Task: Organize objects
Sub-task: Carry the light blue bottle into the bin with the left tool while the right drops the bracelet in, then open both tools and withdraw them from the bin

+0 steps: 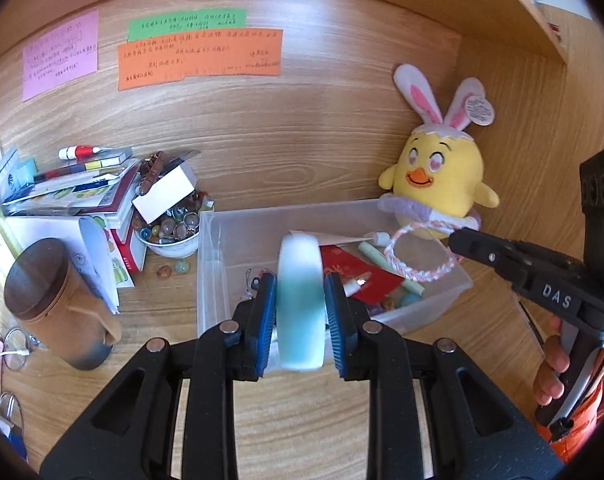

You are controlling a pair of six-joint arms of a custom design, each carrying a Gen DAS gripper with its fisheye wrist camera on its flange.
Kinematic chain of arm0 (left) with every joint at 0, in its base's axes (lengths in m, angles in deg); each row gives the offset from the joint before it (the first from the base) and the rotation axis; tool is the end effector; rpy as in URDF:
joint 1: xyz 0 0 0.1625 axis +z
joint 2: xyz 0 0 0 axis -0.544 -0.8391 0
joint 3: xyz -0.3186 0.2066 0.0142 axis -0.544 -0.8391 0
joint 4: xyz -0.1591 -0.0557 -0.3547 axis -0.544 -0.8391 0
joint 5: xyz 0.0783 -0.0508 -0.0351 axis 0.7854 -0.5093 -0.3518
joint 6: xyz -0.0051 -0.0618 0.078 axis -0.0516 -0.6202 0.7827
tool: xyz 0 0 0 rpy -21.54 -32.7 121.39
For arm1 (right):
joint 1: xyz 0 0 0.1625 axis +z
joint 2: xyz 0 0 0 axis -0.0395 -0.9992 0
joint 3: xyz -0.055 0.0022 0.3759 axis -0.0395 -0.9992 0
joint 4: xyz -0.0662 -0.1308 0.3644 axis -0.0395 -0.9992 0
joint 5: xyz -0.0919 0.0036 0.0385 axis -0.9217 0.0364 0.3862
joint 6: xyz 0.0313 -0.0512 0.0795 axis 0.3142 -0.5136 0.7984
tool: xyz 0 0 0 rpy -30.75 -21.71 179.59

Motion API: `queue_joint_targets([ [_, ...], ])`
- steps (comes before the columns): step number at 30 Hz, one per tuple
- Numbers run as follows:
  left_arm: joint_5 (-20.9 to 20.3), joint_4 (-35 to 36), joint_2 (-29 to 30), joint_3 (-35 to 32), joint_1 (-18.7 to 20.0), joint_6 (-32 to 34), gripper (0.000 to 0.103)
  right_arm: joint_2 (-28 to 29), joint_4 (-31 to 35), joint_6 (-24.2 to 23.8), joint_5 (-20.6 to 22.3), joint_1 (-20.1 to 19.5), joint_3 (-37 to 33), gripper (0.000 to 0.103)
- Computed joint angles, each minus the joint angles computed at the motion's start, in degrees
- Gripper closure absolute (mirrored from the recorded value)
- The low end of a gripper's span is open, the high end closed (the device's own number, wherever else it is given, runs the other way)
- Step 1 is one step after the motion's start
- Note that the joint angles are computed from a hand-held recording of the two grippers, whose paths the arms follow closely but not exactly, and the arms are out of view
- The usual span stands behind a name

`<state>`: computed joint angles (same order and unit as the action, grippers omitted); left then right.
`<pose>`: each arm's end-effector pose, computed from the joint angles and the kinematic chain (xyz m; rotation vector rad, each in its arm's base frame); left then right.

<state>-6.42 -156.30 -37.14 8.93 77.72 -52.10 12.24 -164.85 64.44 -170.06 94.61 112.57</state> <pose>-0.3578 -0.6060 0.1011 1.1764 2.4538 -0.7648 0.1205 -0.5222 0.3059 0.2734 -2.2966 1.3035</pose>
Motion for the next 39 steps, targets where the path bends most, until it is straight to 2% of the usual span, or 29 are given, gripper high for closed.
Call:
queue_joint_targets([
  [6,0.45,3.32,3.35,-4.36,1.41,-1.09,0.079,2.38,2.15,0.79,-1.60,-1.17,-2.30,0.092],
  [13,0.24,6.64,5.07,-6.68,2.60,-2.21,0.079,5.68,2.52,-0.30,-5.89,-1.39,-4.82,0.092],
  [16,-0.07,7.82,5.05,-6.89,2.71,-2.47,0.075,6.06,3.17,-0.45,-6.85,-1.33,-5.21,0.092],
  [17,-0.07,7.94,4.97,-6.80,2.71,-2.51,0.070,6.01,3.52,-0.40,-7.02,-1.31,-5.25,0.090],
  [19,-0.11,7.61,4.67,-6.30,2.60,-2.54,0.060,5.64,4.19,-0.21,-6.98,-1.30,-5.03,0.081],
  [21,0.02,6.55,4.22,-5.38,2.40,-2.35,0.048,5.06,3.73,-0.14,-6.45,-1.21,-4.32,0.062],
  [22,0.22,6.11,4.05,-5.02,2.27,-2.22,0.046,5.12,3.26,-0.20,-6.51,-1.05,-4.23,0.059],
  [31,1.47,2.41,1.38,-0.84,1.12,-2.20,0.027,4.17,-1.67,-3.32,-9.32,1.82,-1.73,0.045],
  [34,3.01,0.16,0.34,1.34,0.42,-1.73,0.017,4.21,-2.74,-4.84,-11.01,2.90,-0.99,0.044],
  [35,3.57,-0.76,0.06,2.06,0.17,-1.44,0.012,4.16,-3.39,-5.39,-11.75,3.34,-0.43,0.041],
  [36,3.98,-1.82,-0.28,2.91,-0.07,-1.08,0.009,4.11,-3.87,-5.56,-12.12,3.55,-0.06,0.034],
  [39,3.98,-3.77,-1.54,5.29,-0.53,-0.31,0.006,4.04,-6.96,-6.34,-12.90,4.24,1.71,0.021],
])
